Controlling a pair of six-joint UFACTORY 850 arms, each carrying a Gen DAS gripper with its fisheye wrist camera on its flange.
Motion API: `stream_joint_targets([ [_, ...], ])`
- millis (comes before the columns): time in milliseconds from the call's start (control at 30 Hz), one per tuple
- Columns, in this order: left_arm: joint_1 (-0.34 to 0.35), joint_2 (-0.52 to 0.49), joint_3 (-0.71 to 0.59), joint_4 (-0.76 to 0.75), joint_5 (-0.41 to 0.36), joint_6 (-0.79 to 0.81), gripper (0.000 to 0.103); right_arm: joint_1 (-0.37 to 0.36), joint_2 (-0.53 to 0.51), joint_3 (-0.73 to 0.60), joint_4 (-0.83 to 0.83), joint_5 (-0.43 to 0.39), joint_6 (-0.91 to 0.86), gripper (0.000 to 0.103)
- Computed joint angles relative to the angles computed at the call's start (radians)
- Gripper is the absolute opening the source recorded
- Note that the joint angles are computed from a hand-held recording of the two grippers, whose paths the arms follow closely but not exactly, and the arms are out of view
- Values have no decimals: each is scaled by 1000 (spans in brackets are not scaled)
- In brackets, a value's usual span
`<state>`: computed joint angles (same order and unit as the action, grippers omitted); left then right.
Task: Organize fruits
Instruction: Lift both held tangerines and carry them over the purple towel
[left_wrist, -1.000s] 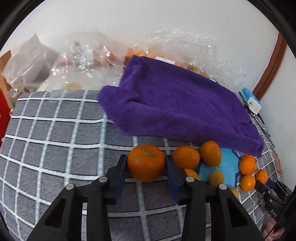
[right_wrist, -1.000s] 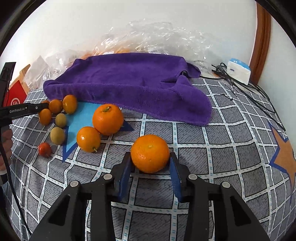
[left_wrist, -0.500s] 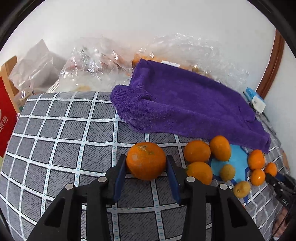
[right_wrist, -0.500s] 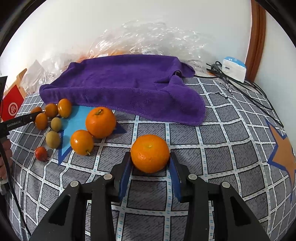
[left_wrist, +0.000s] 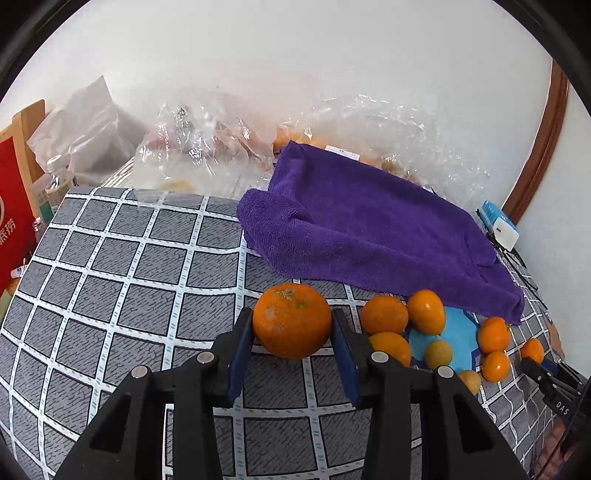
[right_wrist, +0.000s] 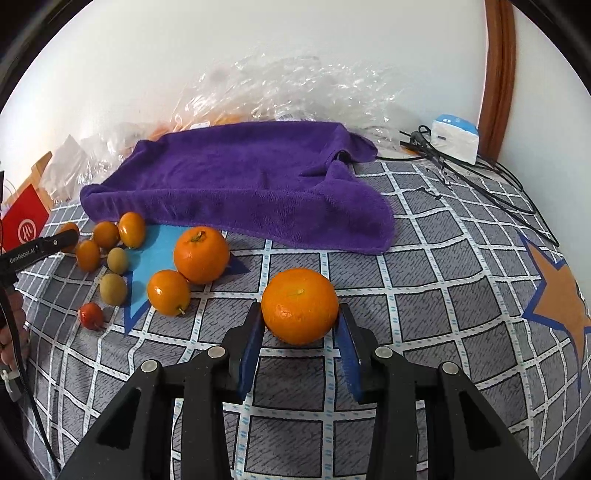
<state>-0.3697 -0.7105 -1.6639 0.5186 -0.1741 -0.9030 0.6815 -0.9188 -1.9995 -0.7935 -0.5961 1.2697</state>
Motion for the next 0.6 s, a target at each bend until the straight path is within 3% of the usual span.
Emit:
stream_joint_targets([
  [200, 2, 24, 27, -8, 6, -5, 39, 4, 18, 5, -44, -12, 42, 39],
  [433, -2, 43, 27, -22, -38, 20, 39, -1, 10, -36, -54, -27, 49, 39],
  [600, 1, 47, -13, -110, -63, 108, 39, -5, -20, -114, -34, -55, -2, 39],
])
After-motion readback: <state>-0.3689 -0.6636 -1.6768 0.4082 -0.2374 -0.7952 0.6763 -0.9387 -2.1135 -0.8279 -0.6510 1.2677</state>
